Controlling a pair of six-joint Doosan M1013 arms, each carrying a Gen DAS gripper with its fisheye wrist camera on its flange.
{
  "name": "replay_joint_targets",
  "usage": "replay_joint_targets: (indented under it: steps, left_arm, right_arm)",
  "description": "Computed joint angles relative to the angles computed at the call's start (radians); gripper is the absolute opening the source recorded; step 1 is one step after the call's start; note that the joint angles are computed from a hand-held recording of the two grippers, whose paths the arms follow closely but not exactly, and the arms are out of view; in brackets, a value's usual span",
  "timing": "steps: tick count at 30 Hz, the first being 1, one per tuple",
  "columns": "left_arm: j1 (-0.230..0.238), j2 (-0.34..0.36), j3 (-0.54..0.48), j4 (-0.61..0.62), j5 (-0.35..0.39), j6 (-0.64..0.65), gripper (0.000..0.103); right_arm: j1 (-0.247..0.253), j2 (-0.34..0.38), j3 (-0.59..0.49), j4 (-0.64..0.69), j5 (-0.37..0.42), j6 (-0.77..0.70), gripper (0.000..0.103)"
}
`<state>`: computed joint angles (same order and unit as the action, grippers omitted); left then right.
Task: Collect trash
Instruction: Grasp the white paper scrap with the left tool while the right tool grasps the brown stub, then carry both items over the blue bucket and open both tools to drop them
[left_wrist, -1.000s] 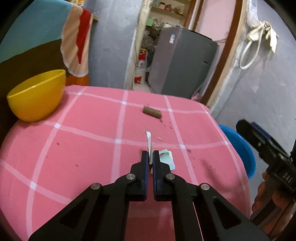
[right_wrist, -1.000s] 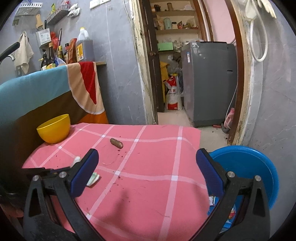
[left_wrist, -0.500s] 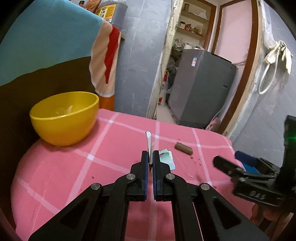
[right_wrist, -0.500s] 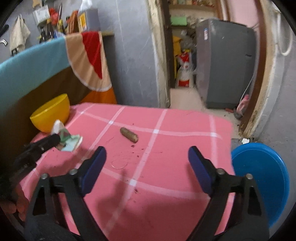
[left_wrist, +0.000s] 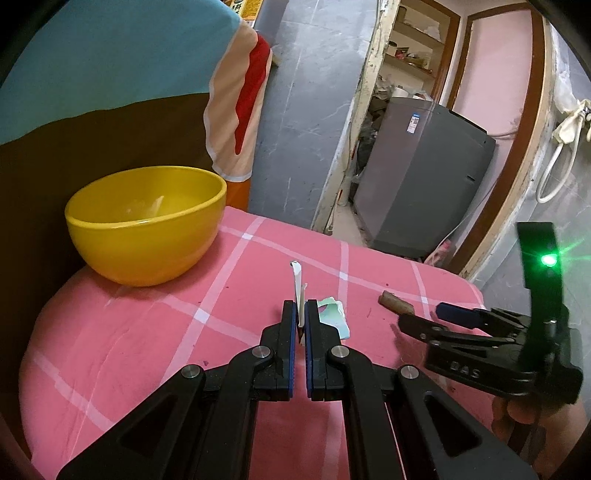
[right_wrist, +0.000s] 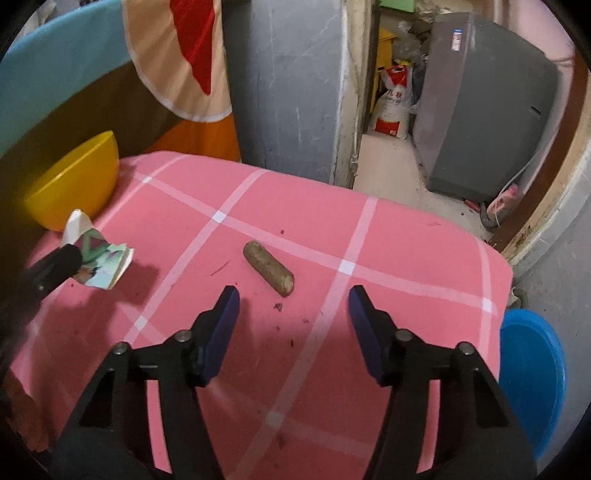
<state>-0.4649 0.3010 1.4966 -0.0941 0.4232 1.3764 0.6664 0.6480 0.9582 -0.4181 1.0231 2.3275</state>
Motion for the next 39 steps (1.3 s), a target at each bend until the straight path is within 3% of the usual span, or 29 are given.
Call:
replay_joint_targets:
  steps: [8, 12, 16, 26, 35, 39]
  left_arm:
    - [-0.003, -0.001, -0.001, 0.003, 0.009, -0.002, 0.003]
    - [-0.002, 0.000, -0.003, 0.001, 0.009, 0.000, 0.003]
    - [-0.003, -0.001, -0.002, 0.002, 0.009, 0.001, 0.003]
    - [-0.015, -0.016, 0.008, 0.032, -0.003, -0.011, 0.003]
    - [-0.044, -0.045, 0.026, 0.089, -0.037, -0.027, 0.003]
    - [-0.059, -0.058, 0.033, 0.100, -0.055, -0.023, 0.003]
  right_arm:
    - [-0.015, 0.044, -0.073, 0.056, 0.051, -0.105, 0.045]
    - [-0.016, 0.057, -0.099, 0.058, 0.071, -0.131, 0.024]
    - [-0.012, 0.060, -0.102, 0.056, 0.072, -0.162, 0.016]
    - [-0.002, -0.001, -0.003, 0.025, -0.019, -0.082, 0.015]
    - [0.031, -0.112, 0.167, -0.114, -0.178, 0.147, 0.015]
    - [0.051, -0.165, 0.238, -0.234, -0.232, 0.284, 0.015]
